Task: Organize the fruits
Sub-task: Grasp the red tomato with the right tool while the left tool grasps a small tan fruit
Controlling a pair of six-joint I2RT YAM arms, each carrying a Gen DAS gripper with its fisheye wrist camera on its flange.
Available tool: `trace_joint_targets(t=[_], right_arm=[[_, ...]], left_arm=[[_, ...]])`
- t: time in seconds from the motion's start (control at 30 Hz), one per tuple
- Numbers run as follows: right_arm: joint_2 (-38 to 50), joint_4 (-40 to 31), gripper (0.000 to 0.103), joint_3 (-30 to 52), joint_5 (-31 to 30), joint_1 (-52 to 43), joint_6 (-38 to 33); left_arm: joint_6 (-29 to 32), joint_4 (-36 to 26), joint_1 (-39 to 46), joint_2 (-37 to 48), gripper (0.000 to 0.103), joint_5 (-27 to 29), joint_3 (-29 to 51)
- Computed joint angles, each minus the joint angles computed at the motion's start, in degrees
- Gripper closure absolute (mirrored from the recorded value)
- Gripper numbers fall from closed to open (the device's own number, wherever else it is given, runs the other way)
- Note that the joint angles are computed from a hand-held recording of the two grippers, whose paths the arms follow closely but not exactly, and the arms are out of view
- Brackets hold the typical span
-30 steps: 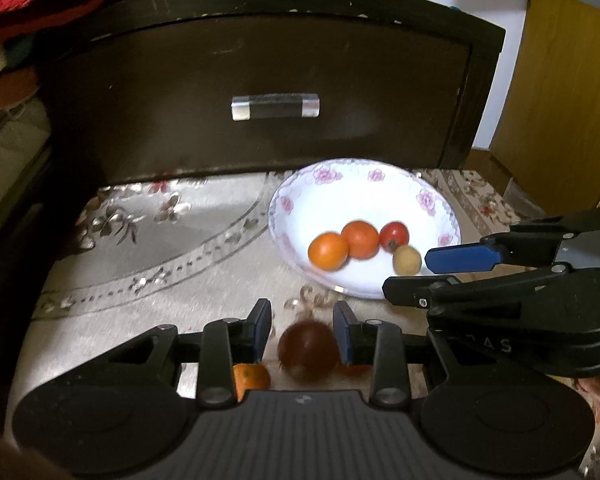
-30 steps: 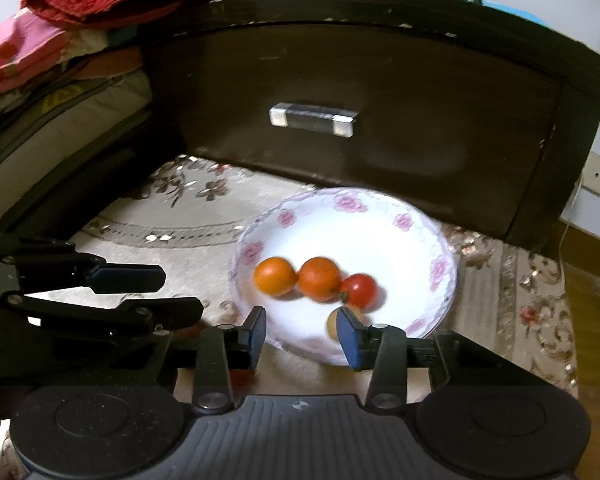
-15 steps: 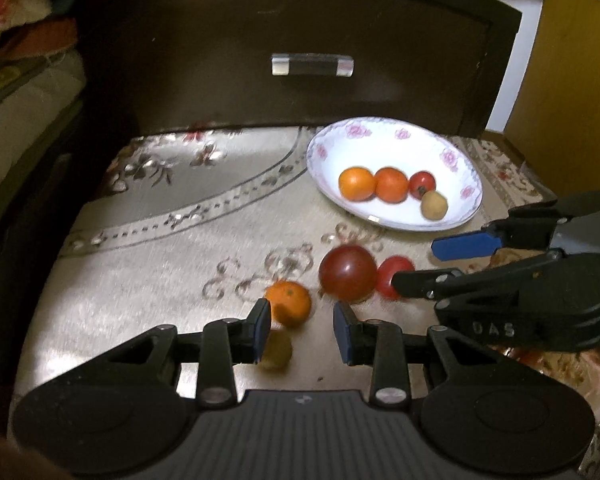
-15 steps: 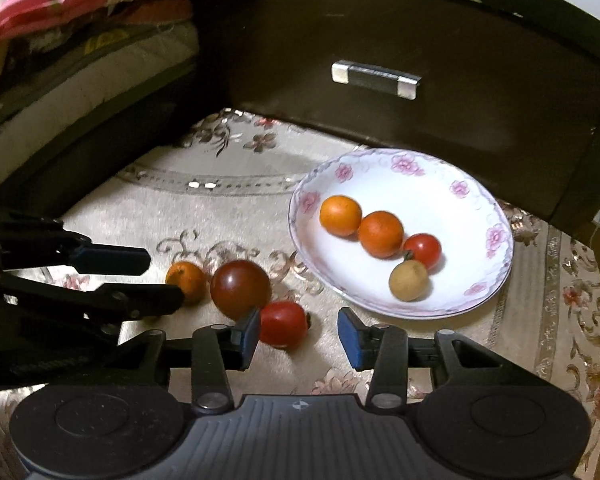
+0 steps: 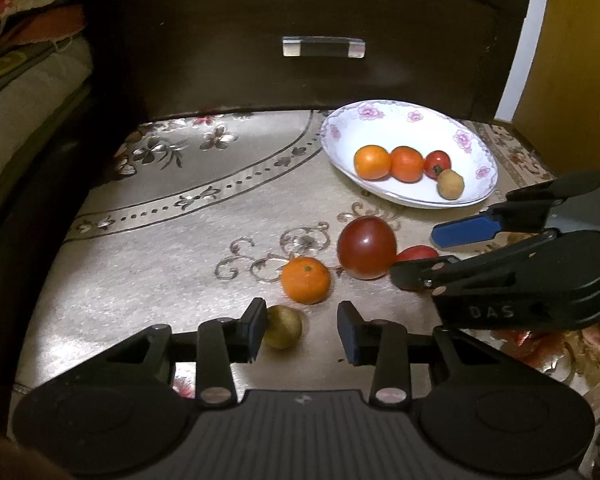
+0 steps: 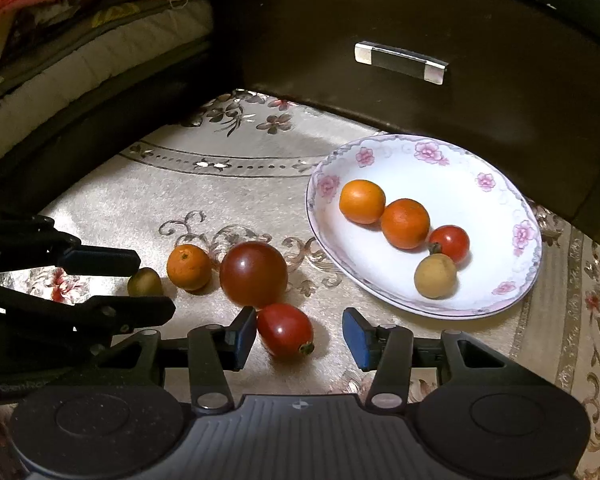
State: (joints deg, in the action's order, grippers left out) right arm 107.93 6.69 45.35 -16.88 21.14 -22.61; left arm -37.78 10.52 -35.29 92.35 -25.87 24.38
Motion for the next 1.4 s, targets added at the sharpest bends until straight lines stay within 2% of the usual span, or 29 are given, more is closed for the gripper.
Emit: trace_joint_targets(t=[0.2, 0.37, 0.73, 1.0, 1.4], right_arm=[[1.25, -1.53, 0.062, 1.08, 0.55, 0.23, -0.20], [0.85, -0.72, 0.077, -0.02, 0.23, 0.35, -0.91], [0.43, -0.85, 0.078, -0.19, 0.72, 0.73, -1.60], [0.43, -1.39, 0.077, 0.14, 0.95, 0.83, -1.30], [-0.01, -0.57, 0.078, -0.62, 1.92, 1.14, -1.88]], left_arm=[[0.08, 0.80, 1.27, 1.68, 0.058, 1.31, -0.46], [0.34, 1.54, 0.63, 3.26, 0.058, 1.19, -0.37], [0.32, 3.17, 0.97, 3.51, 0.062, 1.49, -0.69], [1.22, 0.92, 0.18, 3.89, 0.073, 1.29, 0.89], [2.32, 0.50, -0.94, 3.32, 0.074, 2.27, 2.20]])
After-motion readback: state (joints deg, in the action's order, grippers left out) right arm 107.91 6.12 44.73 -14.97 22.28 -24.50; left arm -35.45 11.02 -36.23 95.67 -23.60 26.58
